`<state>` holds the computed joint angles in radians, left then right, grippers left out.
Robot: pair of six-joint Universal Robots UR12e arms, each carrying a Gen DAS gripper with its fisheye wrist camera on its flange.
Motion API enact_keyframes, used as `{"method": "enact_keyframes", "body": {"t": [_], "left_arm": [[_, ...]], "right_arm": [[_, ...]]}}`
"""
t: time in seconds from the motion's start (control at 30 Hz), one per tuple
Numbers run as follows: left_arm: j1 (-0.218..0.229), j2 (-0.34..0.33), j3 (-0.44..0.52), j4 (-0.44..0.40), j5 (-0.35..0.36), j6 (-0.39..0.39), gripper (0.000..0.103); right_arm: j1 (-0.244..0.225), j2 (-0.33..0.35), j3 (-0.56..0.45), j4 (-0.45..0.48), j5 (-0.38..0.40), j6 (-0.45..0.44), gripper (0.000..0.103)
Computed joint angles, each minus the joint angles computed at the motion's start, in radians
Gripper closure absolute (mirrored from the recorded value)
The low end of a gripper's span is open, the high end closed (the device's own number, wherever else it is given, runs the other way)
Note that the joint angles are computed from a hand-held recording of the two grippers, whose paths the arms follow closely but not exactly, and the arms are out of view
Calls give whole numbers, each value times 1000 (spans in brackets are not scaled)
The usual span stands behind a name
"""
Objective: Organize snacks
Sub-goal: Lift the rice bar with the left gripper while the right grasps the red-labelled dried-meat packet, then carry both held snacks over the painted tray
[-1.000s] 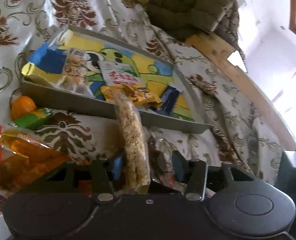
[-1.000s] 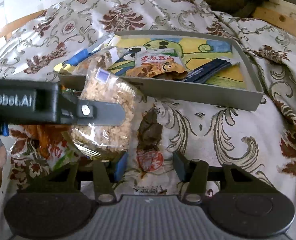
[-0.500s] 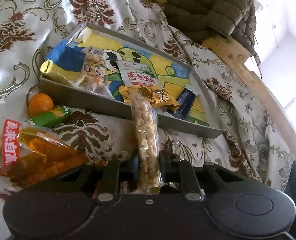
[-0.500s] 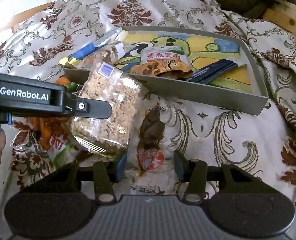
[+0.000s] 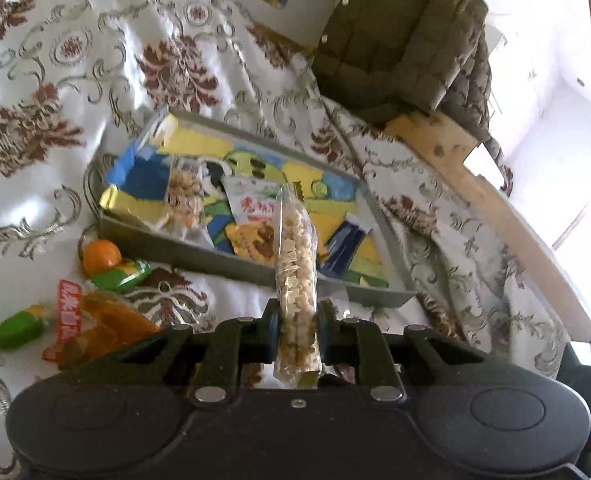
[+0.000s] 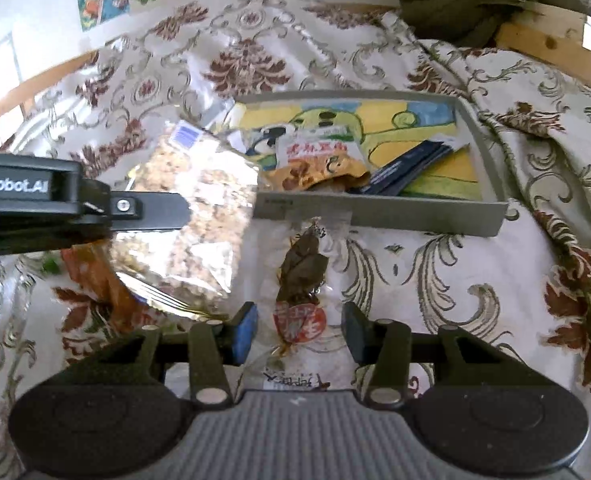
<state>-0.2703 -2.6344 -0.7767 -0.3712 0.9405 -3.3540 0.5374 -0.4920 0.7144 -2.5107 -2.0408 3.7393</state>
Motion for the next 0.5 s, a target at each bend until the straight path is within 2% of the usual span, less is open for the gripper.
{"method": "enact_keyframes", "body": {"t": [0.13, 0.27, 0.4, 0.5], "left_arm": [[3, 5, -10, 82, 23, -47, 84], [-2, -16, 35, 131, 76, -62, 84], [-7, -61, 124, 132, 123, -35, 84], [-5, -117, 228, 97, 130, -55, 84]], "right_arm": [[8, -19, 42, -101, -38, -14, 53], [13, -18, 50, -224, -90, -63, 53], [-1, 3, -1, -253, -85, -74, 52], [-18, 44, -83, -242, -83, -99, 52]]}}
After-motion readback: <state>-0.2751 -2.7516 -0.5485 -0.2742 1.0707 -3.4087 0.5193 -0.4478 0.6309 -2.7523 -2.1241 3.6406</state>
